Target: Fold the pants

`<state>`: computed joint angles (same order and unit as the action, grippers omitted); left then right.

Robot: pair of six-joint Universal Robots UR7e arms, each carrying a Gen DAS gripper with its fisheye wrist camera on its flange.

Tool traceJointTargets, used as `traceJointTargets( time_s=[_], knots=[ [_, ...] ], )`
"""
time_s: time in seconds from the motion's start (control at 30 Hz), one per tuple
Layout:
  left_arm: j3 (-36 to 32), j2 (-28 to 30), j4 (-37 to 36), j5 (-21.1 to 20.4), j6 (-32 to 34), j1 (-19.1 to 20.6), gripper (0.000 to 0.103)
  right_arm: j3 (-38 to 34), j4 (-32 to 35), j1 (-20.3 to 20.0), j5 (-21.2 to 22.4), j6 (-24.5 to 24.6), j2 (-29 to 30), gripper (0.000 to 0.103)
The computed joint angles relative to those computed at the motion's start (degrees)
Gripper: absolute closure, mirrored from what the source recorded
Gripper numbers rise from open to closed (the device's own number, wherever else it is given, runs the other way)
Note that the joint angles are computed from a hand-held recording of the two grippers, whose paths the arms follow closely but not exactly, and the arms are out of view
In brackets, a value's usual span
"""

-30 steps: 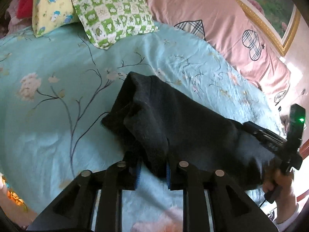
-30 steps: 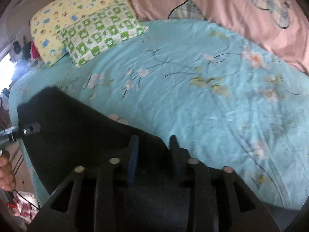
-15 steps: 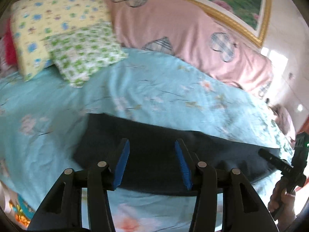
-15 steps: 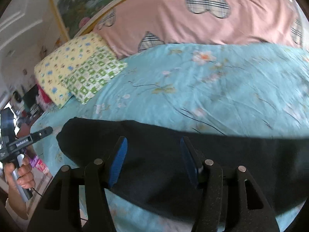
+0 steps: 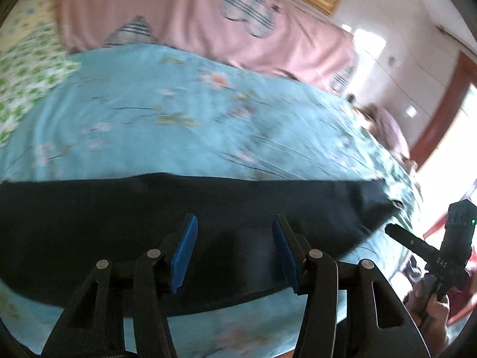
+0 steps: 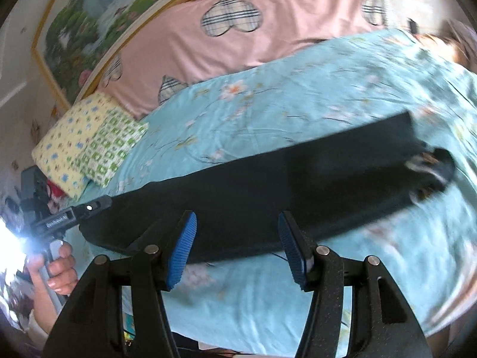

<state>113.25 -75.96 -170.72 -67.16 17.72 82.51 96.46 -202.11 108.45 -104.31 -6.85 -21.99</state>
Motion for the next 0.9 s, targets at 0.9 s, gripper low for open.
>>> traceJointTargets(
  time_s=[0.9],
  knots=[
    [-19.7, 19.7, 24.7, -5.6, 9.7, -8.3, 0.041, 8.6, -9.6, -8.2, 3.2, 14.0, -5.8, 0.045]
  ],
)
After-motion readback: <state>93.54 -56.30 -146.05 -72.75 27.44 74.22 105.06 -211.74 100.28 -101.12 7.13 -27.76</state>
